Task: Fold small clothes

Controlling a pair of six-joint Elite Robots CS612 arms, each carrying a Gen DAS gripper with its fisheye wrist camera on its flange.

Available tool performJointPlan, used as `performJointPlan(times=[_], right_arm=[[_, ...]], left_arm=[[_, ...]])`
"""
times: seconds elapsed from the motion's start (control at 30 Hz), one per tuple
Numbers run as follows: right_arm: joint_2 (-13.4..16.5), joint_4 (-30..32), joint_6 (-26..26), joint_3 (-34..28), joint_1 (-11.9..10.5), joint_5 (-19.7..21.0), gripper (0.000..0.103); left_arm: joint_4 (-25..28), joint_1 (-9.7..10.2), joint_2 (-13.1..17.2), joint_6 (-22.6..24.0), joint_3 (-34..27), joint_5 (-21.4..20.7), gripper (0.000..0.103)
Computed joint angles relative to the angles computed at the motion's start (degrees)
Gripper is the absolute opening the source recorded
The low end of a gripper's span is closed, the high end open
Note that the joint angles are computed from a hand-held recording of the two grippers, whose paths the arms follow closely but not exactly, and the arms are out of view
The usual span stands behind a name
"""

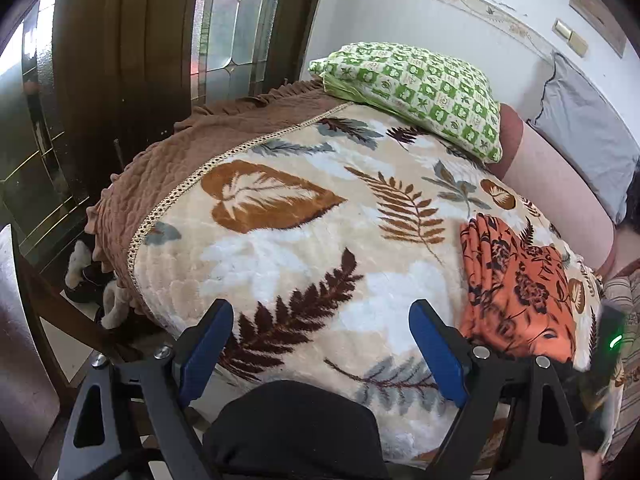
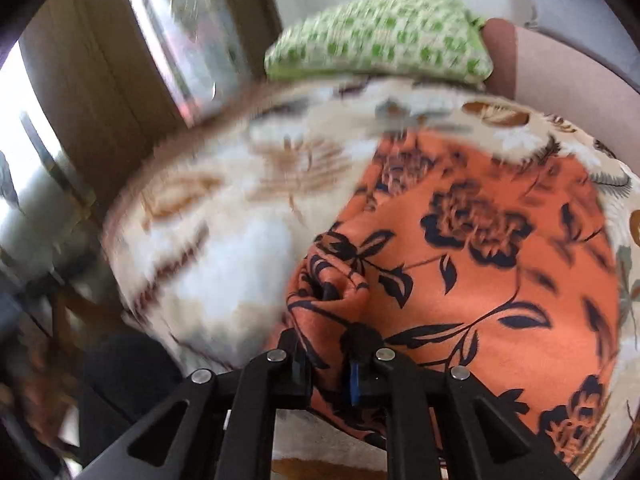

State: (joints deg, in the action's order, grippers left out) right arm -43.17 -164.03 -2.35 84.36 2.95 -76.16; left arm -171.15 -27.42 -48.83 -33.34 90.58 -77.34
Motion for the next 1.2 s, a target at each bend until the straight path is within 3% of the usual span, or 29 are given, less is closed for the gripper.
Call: performJointPlan(times=[0.07, 0.1, 0.17, 0.2, 0.3, 0.47, 0.57, 0.7, 0.73, 0.8, 0.83, 0.87, 0.93, 1.03, 1.13, 1.2], right_arm=[[-0.4, -3.5, 0.5, 1.5, -0.5, 2.3, 0.022], [-0.8, -3.0, 1.4, 1.8, -1.0, 5.0, 0.027], [-1.4, -4.7, 2.4, 2.9, -2.0, 9.6, 0.045], [-1.6, -5.8, 2.6, 3.4, -2.2, 11.7, 0.061], [-1.5, -6.5, 2.7, 3.8, -2.1, 14.0, 0.063], [-1.2, -8.3, 9.4, 5.0, -4.0, 22.5, 0.064], [-2.4, -12.6, 13.6, 8.1, -5.9, 26.7, 0.064], [-4.6, -20.8, 21.4, 14.4, -9.1, 26.6, 0.064], [-5.2, -23.0, 23.3, 16.0, -9.8, 26.1, 0.064], [-6.1, -26.6, 26.7, 18.4, -11.2, 24.7, 0.064], [-6.4, -28.9, 28.9, 19.5, -12.1, 23.9, 0.064], [-6.5, -30.2, 30.5, 19.9, -12.5, 23.6, 0.064], [-6.2, -32.8, 34.7, 20.5, -13.5, 23.3, 0.064], [-5.9, -34.0, 37.5, 20.8, -14.4, 23.8, 0.064], [-5.5, -33.3, 38.4, 20.3, -14.6, 23.9, 0.064], [-5.4, -33.6, 39.6, 20.4, -14.8, 23.2, 0.064]], left_arm=[[-0.3, -0.16, -0.2, 0.2, -0.1, 0.3, 0.09], [-0.3, -0.31, -0.1, 0.7, -0.4, 0.5, 0.09], [0.0, -0.56, 0.1, 1.6, -1.1, 0.3, 0.09], [0.0, -0.73, 0.3, 2.2, -1.6, 0.2, 0.09], [0.0, -1.25, 0.6, 4.1, -2.9, -0.7, 0.09], [2.5, -2.13, 1.6, 7.4, -6.4, -3.7, 0.09], [6.4, -2.41, 3.4, 8.8, -10.1, -9.7, 0.09], [13.3, -3.18, 5.9, 9.5, -14.1, -12.8, 0.09], [15.8, -3.4, 6.4, 9.3, -14.9, -13.0, 0.086], [19.3, -3.38, 7.9, 9.8, -16.4, -14.8, 0.06], [22.5, -2.79, 9.1, 8.6, -17.7, -18.1, 0.042], [23.2, -1.76, 10.2, 5.1, -18.3, -23.0, 0.043], [19.9, -0.55, 10.7, 0.5, -17.4, -27.3, 0.042], [17.4, -0.91, 9.3, 0.3, -15.2, -25.4, 0.045], [14.5, -0.06, 9.3, -3.9, -13.9, -28.6, 0.048], [15.1, 0.18, 9.3, -4.0, -14.1, -29.3, 0.049]])
